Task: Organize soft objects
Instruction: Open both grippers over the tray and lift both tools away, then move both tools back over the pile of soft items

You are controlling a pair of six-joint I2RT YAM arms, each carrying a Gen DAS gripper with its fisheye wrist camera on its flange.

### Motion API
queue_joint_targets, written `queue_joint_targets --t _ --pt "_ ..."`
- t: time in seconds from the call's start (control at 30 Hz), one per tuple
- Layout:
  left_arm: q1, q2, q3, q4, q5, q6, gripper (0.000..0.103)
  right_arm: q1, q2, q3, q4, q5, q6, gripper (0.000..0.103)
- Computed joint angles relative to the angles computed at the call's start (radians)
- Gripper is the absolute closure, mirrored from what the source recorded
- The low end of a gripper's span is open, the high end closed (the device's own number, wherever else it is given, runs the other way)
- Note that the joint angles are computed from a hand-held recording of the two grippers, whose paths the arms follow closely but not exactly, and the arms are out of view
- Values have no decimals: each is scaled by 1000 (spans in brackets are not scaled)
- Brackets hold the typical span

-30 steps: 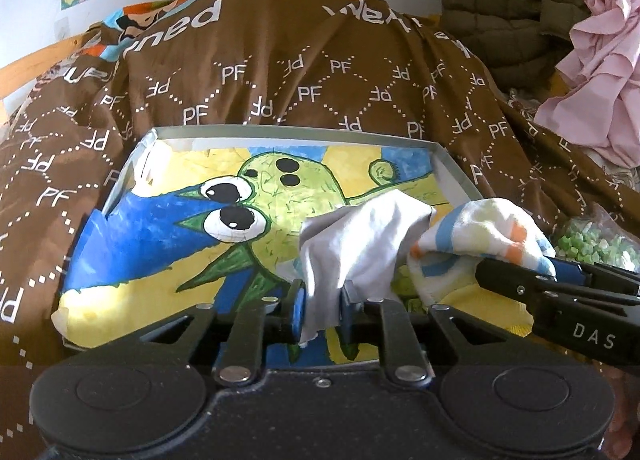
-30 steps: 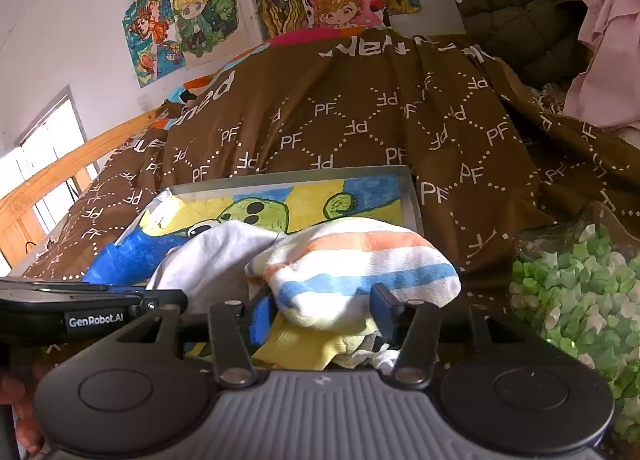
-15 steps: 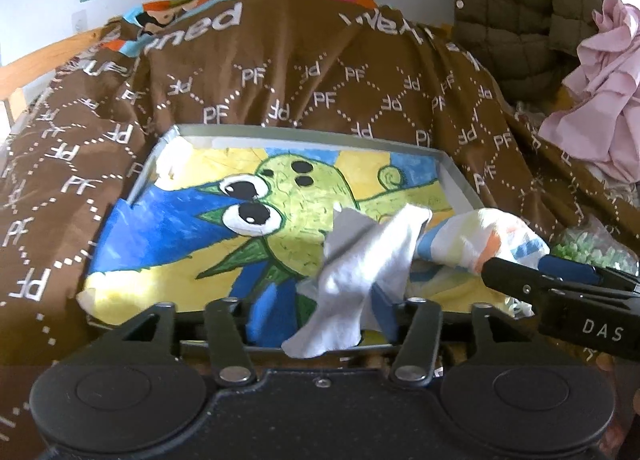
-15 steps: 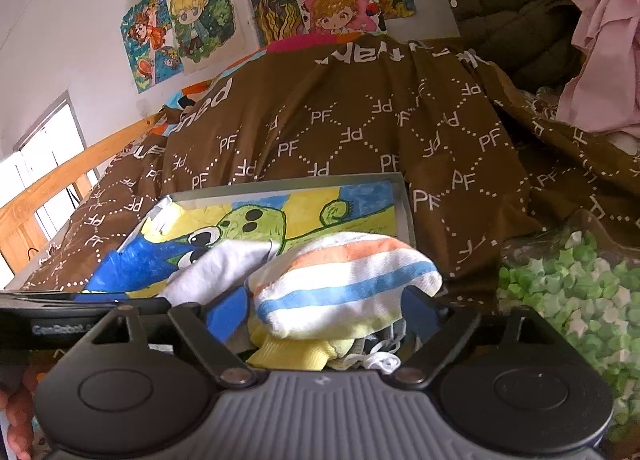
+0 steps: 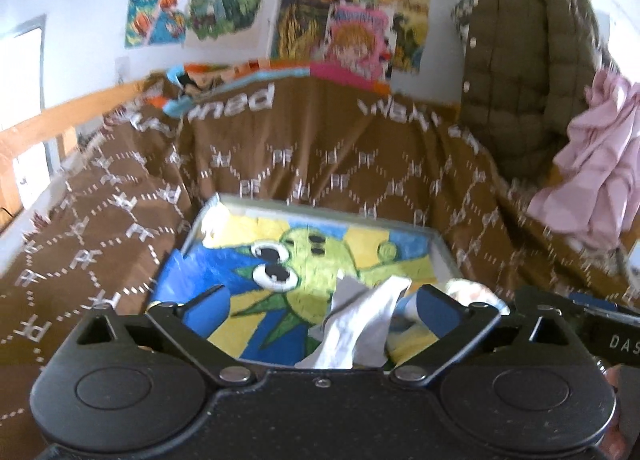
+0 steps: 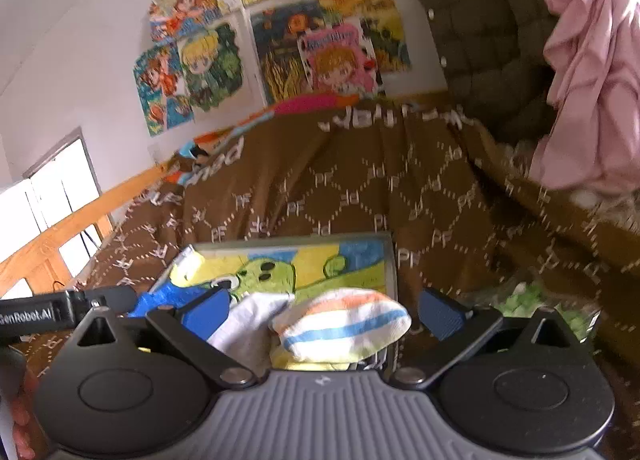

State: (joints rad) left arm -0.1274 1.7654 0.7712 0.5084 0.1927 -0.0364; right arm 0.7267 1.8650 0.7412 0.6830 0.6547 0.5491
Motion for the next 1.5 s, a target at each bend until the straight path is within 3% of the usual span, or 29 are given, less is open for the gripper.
queue_joint_targets --t 0.47,0.63,0.93,1.03,1.3,1.5 --pt "13 -447 -363 87 20 -59 1 277 -234 -200 94 326 -80 0" --pt "39 -642 -475 29 36 -59 1 373 -275 -233 120 418 -102 0" --pt "65 -999 -614 -176 34 -53 1 514 -300 -250 67 532 -67 0" --pt "77 -1128 -649 -275 43 -50 1 554 -310 -254 3 565 -11 0" --pt "132 -1405 -709 -523 99 -8 1 653 -305 -184 -338 651 261 0" --pt "203 -1554 -737 -692 176 57 1 707 -278 -101 -687 677 560 0"
